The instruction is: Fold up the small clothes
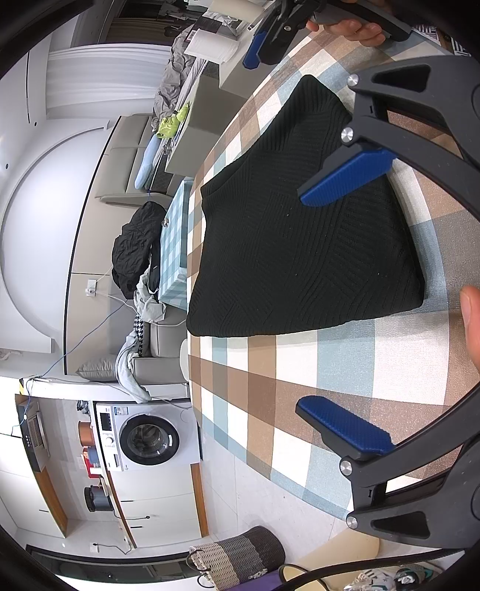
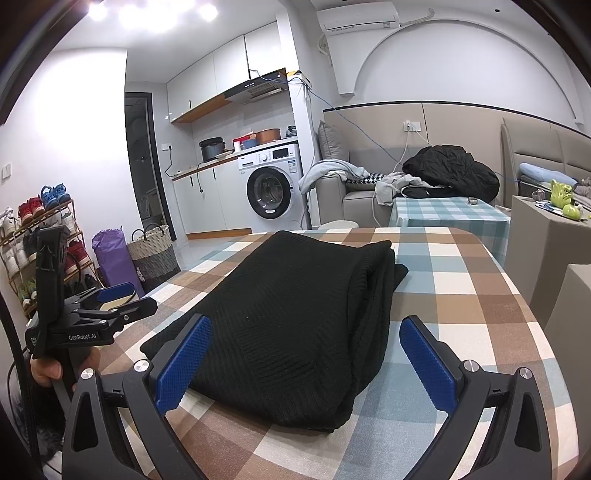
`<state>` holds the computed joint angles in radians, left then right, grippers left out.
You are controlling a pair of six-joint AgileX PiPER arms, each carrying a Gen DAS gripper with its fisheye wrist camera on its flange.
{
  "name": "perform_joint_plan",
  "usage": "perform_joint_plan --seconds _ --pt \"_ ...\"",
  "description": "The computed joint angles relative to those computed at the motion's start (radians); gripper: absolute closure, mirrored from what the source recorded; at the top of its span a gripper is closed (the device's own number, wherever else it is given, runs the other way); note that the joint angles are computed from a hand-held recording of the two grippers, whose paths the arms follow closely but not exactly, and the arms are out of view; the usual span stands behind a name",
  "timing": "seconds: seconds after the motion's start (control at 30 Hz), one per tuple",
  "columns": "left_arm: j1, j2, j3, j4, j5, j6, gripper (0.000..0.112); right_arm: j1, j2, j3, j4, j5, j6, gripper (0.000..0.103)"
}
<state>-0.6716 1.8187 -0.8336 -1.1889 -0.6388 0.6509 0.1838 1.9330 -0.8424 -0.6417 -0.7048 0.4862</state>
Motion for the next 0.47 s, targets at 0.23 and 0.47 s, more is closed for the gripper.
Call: perform_joint_plan --seconds 0.23,0.47 --pt "0.001 0.000 -0.001 0.002 0.002 0.000 0.010 0.001 -0.001 0.001 0.001 0.001 0.000 0.000" --pt "0.000 -0.001 0.001 0.003 0.001 -0.003 0.010 0.002 -0.003 0.002 0.004 0.002 -0.001 0.000"
